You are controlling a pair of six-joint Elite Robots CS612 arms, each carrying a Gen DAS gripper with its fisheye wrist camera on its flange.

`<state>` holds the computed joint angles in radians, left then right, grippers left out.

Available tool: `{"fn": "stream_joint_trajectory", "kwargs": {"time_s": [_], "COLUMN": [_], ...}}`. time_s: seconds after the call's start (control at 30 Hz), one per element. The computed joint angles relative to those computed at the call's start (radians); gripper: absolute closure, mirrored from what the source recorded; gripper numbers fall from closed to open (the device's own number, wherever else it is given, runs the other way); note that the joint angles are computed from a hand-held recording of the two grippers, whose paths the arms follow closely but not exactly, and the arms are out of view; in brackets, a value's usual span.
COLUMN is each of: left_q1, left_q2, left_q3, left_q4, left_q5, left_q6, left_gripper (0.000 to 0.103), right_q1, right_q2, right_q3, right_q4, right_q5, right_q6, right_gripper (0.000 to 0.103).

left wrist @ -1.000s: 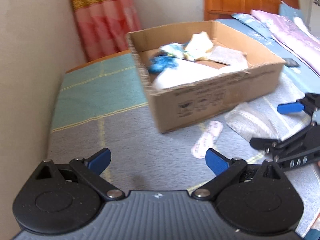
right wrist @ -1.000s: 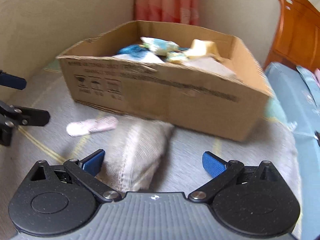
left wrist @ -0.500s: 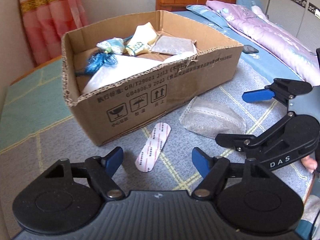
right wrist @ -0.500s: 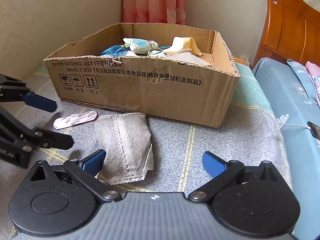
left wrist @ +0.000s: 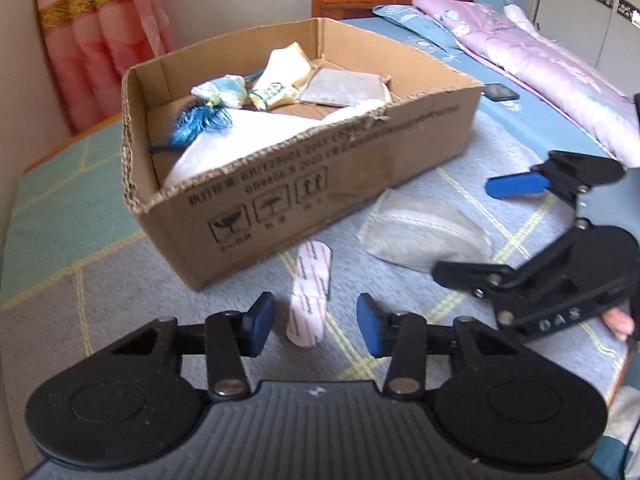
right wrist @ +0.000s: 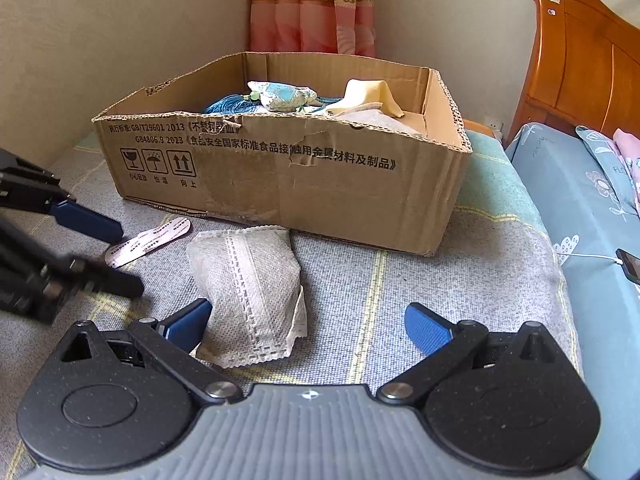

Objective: Organize soft objects
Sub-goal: 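Grasp the pink-and-white strip with the left tool while the right hovers over the pouch, then close the right tool on the grey pouch and lift it while the left holds the strip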

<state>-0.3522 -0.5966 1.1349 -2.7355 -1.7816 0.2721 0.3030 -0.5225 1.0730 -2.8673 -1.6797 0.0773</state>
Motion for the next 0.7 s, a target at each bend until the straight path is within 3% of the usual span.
{"fn": "stream_joint_trajectory", "kwargs": {"time_s": [0.07,0.2,0.3,0.53,0.7], "left_q1": [0.000,-0.002,-0.004,-0.001,0.004], "left_q2": [0.006,0.011,0.007,-0.024,-0.032], "left_q3": [-0.009,-0.017,-0.009,0.048,0.063], "left_q4": [-0.003,-0.006,-0.012,-0.035,-0.043], "left_q5": [-0.003,-0.007,0.007,0.044,0.049], "left_q6": [0.000,0.001,-0.011,-0.072,-0.098], "left_gripper": [0.061,0.079,0.085,0.085,0.085], "right_q1": [0.000,0.001,0.001,0.000,-0.003], "right_q2": [0.000,0.002,0.002,-0.004,0.003], "right_q3": [0.000,-0.004,-0.004,0.006,-0.002], "right_q4": [0.000,0.000,0.000,-0.004,-0.033], "right_q5": [-0.001,-0.005,-0.005,0.015,0.091], "right_q6": [0.001,0.004,0.003,-0.012,-0.048], "right_gripper": [0.000,0.000,0.000,0.000,0.000]}}
